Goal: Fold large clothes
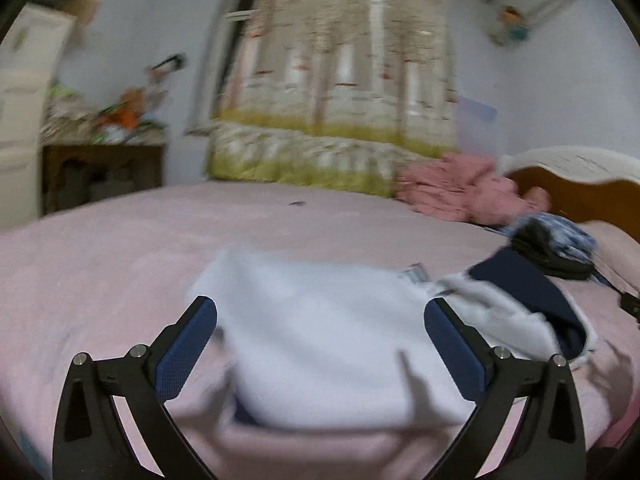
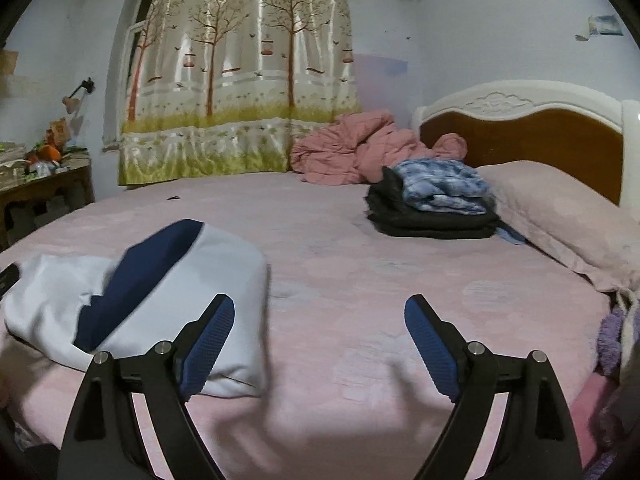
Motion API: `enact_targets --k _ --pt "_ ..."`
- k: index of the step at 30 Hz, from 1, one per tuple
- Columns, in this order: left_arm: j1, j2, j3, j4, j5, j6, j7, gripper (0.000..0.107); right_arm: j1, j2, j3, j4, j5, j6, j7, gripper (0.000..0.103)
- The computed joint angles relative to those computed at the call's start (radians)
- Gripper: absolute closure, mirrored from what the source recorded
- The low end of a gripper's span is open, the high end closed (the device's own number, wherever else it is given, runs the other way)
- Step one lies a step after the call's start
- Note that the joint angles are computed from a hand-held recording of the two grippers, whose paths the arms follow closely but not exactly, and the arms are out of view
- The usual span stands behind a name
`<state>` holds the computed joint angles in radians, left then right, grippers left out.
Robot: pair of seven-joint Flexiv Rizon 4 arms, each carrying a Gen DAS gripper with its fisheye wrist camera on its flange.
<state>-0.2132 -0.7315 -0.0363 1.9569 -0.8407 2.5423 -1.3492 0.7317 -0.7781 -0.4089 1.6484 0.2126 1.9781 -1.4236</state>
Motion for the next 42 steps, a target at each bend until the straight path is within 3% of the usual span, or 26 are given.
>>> enact_targets --k 1,4,7,9,11,13,14,16,18,19,20,22,24,26,27,28,29,31,33,35,37,39,41,42 --pt "-0.01 -0.006 -0.002 0.011 -0.038 0.025 -0.017 0.004 -0.008 0.001 0.008 -0.001 -0.004 0.0 0.001 0.014" --pt "0.048 0.012 -0.03 0.081 0.048 0.009 -0.167 0.004 -0.044 0.006 0.052 -0.013 -0.042 -0.028 0.011 0.014" --pt "0.17 0.046 -0.074 0.139 0.257 -0.087 -0.382 0.004 -0.051 0.017 0.099 -0.04 0.033 -0.059 -0.112 0.014" --pt "0.262 0.047 -0.109 0.151 0.431 -0.117 -0.506 0.004 -0.002 0.004 0.014 0.003 -0.05 -0.011 -0.011 0.014" --pt "0.289 0.042 -0.108 0.148 0.511 -0.121 -0.555 0.004 0.036 -0.005 -0.021 0.001 0.003 -0.011 -0.045 0.014" --pt "0.31 0.038 -0.105 0.133 0.58 -0.129 -0.607 0.005 0.022 0.003 0.028 -0.034 0.105 -0.048 -0.157 0.014" --pt "0.28 0.037 -0.083 0.126 0.541 -0.137 -0.599 0.013 0.009 0.006 0.043 -0.036 0.096 -0.054 -0.151 0.014" --pt "0.231 0.039 -0.044 0.111 0.483 -0.177 -0.589 0.04 -0.035 0.012 0.076 -0.013 -0.029 -0.046 -0.026 0.014" --pt "0.253 0.047 -0.049 0.088 0.505 -0.239 -0.601 0.078 -0.08 0.018 0.125 -0.02 -0.066 -0.057 -0.005 0.014" --pt "0.286 0.051 -0.066 0.082 0.558 -0.257 -0.646 0.079 -0.099 0.02 0.147 -0.028 -0.082 -0.062 -0.004 0.014" --pt "0.292 0.055 -0.064 0.08 0.571 -0.251 -0.666 0.085 -0.121 0.02 0.188 -0.058 -0.044 -0.083 -0.067 0.014" --pt "0.22 0.068 -0.005 0.066 0.51 -0.229 -0.63 0.089 -0.199 0.019 0.321 -0.16 0.041 -0.167 -0.254 0.014" --pt "0.169 0.083 0.029 0.025 0.478 -0.22 -0.563 0.091 -0.286 0.026 0.484 -0.322 0.226 -0.406 -0.568 0.014" --pt "0.128 0.099 0.042 -0.03 0.445 -0.237 -0.489 0.092 -0.382 0.01 0.647 -0.442 0.311 -0.605 -0.717 0.021" --pt "0.119 0.104 0.039 -0.058 0.436 -0.249 -0.462 0.093 -0.429 -0.01 0.728 -0.474 0.285 -0.671 -0.731 0.031" --pt "0.11 0.106 0.036 -0.084 0.431 -0.254 -0.439 0.093 -0.47 -0.041 0.81 -0.513 0.226 -0.768 -0.725 0.061" --pt "0.102 0.106 0.033 -0.11 0.428 -0.26 -0.415 0.093 -0.503 -0.083 0.889 -0.527 0.103 -0.801 -0.671 0.077" --pt "0.101 0.102 0.013 -0.158 0.463 -0.28 -0.374 0.094 -0.55 -0.175 1.003 -0.527 -0.216 -0.786 -0.445 0.093" --pt "0.102 0.086 -0.012 -0.214 0.532 -0.308 -0.329 0.094 -0.617 -0.258 1.143 -0.548 -0.339 -0.788 -0.378 0.095" --pt "0.081 0.063 -0.017 -0.267 0.58 -0.331 -0.257 0.094 -0.675 -0.257 1.216 -0.529 -0.292 -0.793 -0.446 0.095" --pt "0.128 0.046 -0.104 -0.313 0.664 -0.389 -0.201 0.094 -0.723 -0.197 1.213 -0.466 -0.128 -0.729 -0.561 0.095" --pt "0.241 0.011 -0.267 -0.374 0.808 -0.526 -0.184 0.094 -0.701 -0.088 1.095 -0.393 0.127 -0.587 -0.7 0.095" --pt "0.336 -0.061 -0.424 -0.471 0.927 -0.749 -0.192 0.094 -0.633 -0.015 0.932 -0.307 0.169 -0.394 -0.616 0.095" --pt "0.35 -0.089 -0.466 -0.5 0.919 -0.838 -0.152 0.094 -0.614 0.002 0.85 -0.249 0.093 -0.296 -0.493 0.095"
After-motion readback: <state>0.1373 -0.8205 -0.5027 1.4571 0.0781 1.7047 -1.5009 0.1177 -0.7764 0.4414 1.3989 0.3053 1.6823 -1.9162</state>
